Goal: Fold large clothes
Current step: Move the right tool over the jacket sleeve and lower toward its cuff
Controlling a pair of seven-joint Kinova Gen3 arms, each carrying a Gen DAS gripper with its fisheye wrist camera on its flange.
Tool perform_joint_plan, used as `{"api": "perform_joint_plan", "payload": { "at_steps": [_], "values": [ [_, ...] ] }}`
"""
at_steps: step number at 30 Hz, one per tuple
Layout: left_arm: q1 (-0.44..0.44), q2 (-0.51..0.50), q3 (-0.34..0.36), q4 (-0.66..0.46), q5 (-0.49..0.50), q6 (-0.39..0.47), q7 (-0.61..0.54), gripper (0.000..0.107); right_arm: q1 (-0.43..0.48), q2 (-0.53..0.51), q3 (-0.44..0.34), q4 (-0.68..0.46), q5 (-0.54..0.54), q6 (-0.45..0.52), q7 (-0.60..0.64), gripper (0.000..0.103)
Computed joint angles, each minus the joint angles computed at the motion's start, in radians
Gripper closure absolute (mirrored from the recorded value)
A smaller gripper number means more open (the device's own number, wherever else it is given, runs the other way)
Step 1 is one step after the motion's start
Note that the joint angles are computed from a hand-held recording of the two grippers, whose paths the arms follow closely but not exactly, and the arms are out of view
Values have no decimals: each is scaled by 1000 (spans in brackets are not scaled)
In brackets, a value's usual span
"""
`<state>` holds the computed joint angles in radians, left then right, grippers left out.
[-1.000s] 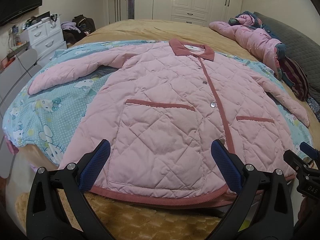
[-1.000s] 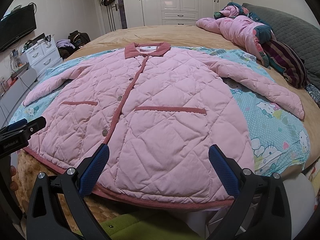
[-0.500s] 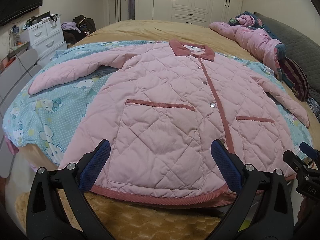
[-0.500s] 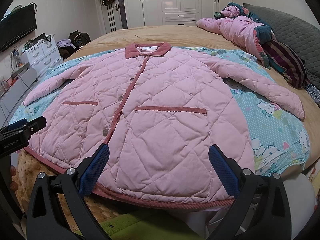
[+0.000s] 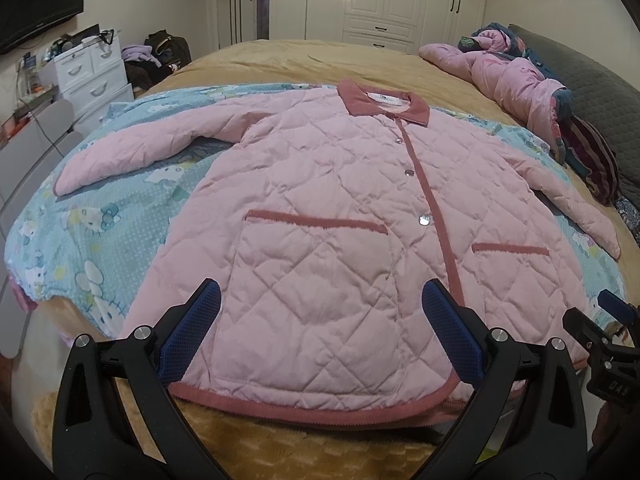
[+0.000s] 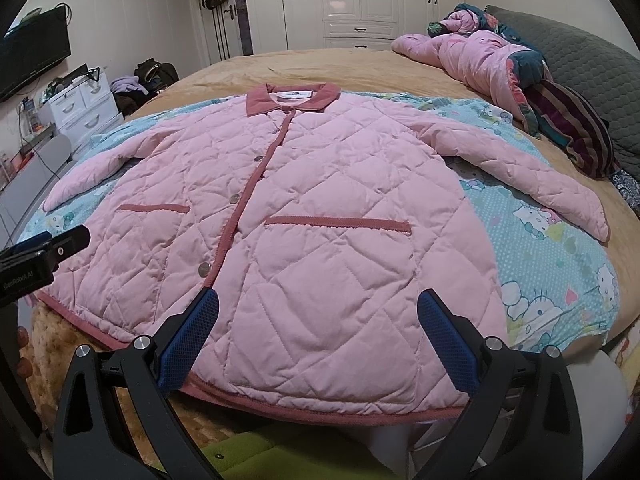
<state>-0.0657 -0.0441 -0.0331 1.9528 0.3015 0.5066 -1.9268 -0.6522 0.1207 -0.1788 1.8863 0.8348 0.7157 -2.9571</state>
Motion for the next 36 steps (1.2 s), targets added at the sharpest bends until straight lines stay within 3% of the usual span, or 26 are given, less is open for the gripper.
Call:
{"api": "perform_joint_plan", "payload": {
  "at_steps": [17,26,36],
  "values": [
    [22,149,54,-250,-117,78,186,13,81,74,79,-150,-122,-78,226,4],
    [44,254,83,-390,-139,110,221,13,152,142,137,-256,-266,-127,386,4],
    [121,383,86,-570,-229,164,323,13,205,204,221,-336,-348,-152,456,4]
  ]
}}
